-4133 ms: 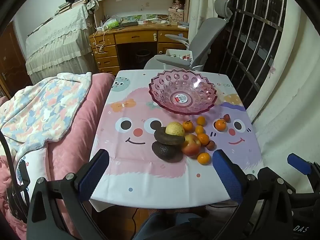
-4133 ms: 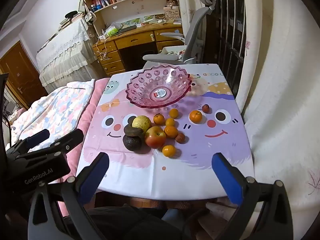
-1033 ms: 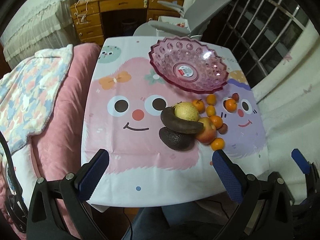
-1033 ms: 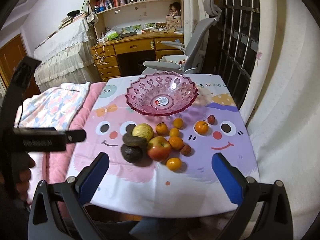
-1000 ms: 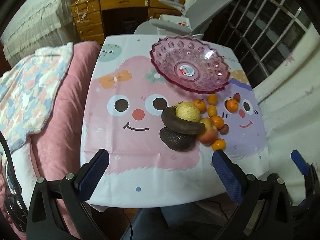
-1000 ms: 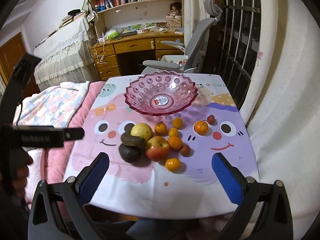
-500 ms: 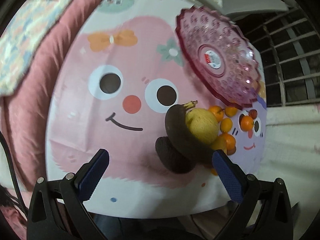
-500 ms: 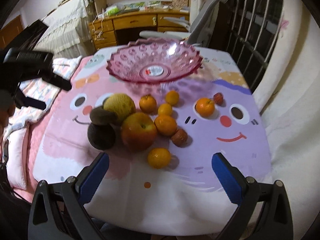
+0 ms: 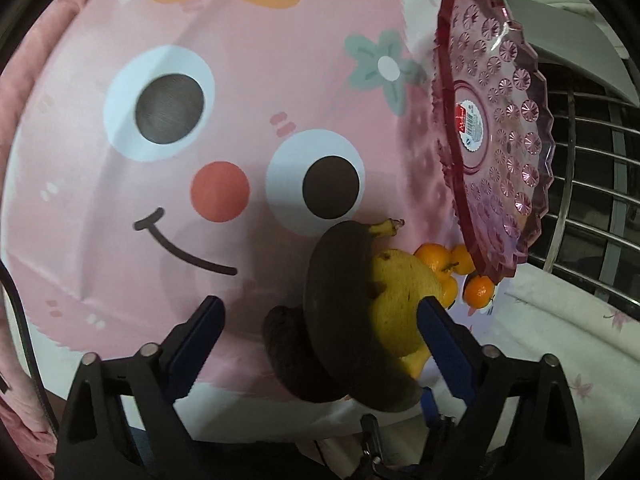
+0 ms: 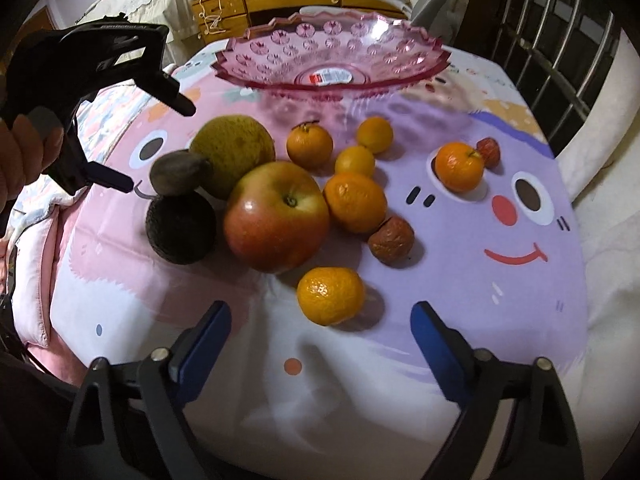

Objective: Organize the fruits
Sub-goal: 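Grasp the dark banana with the left gripper while the right gripper grasps a small mandarin, then carry the banana and mandarin into the pink bowl and open both grippers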

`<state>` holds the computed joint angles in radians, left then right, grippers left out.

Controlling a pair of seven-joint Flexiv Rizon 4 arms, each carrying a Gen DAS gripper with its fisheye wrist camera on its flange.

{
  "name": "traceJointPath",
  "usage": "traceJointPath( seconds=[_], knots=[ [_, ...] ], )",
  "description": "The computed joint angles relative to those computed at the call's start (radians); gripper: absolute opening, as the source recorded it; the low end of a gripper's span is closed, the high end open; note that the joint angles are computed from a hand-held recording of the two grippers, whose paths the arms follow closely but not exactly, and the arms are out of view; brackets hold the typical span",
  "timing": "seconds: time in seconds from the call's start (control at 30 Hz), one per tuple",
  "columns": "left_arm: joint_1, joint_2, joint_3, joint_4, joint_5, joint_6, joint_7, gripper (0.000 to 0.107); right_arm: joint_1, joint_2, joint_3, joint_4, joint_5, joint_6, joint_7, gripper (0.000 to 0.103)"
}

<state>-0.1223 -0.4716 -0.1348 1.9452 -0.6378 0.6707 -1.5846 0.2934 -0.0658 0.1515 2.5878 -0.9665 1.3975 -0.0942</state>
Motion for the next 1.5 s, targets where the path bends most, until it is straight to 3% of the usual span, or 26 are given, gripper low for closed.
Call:
traceJointPath(
  seconds=[0.2, 0.33, 0.47, 0.63, 0.83, 0.97, 1.1, 1.5],
  knots=[
    [0.001, -0.035, -0.018, -0.026, -0.036, -0.004, -0.011, 0.075, 0.0, -0.029, -0.014, -0.004, 0.04, 0.035, -0.061, 0.075],
    [0.011, -0.039, -0.024, -0.024, -0.068, -0.011, -0.013, 0.054, -0.002, -0.043, -0.035, -0.005, 0.03, 0.065, -0.072, 0.07],
    [0.022, -0.042, -0.025, -0.009, -0.1, -0.032, -0.013, 0.047, 0.003, -0.049, -0.044, -0.006, 0.054, 0.078, -0.093, 0.069],
    [0.031, -0.053, -0.038, 0.01, -0.163, -0.022, 0.014, 0.046, 0.011, -0.06, -0.058, -0.009, 0.064, 0.092, -0.107, 0.066],
    [0.034, -0.069, -0.049, 0.02, -0.219, -0.009, 0.047, 0.046, 0.024, -0.074, -0.079, -0.008, 0.061, 0.112, -0.105, 0.054],
    [0.039, -0.083, -0.058, 0.016, -0.251, -0.019, 0.057, 0.034, 0.028, -0.073, -0.085, -0.007, 0.069, 0.109, -0.106, 0.049],
    [0.039, -0.086, -0.057, 0.017, -0.264, -0.023, 0.061, 0.034, 0.026, -0.079, -0.084, -0.008, 0.096, 0.119, -0.121, 0.042],
    [0.026, -0.025, -0.063, 0.109, -0.42, 0.084, 0.177, 0.032, 0.049, -0.082, -0.093, -0.004, 0.167, 0.135, -0.148, 0.041]
  ],
)
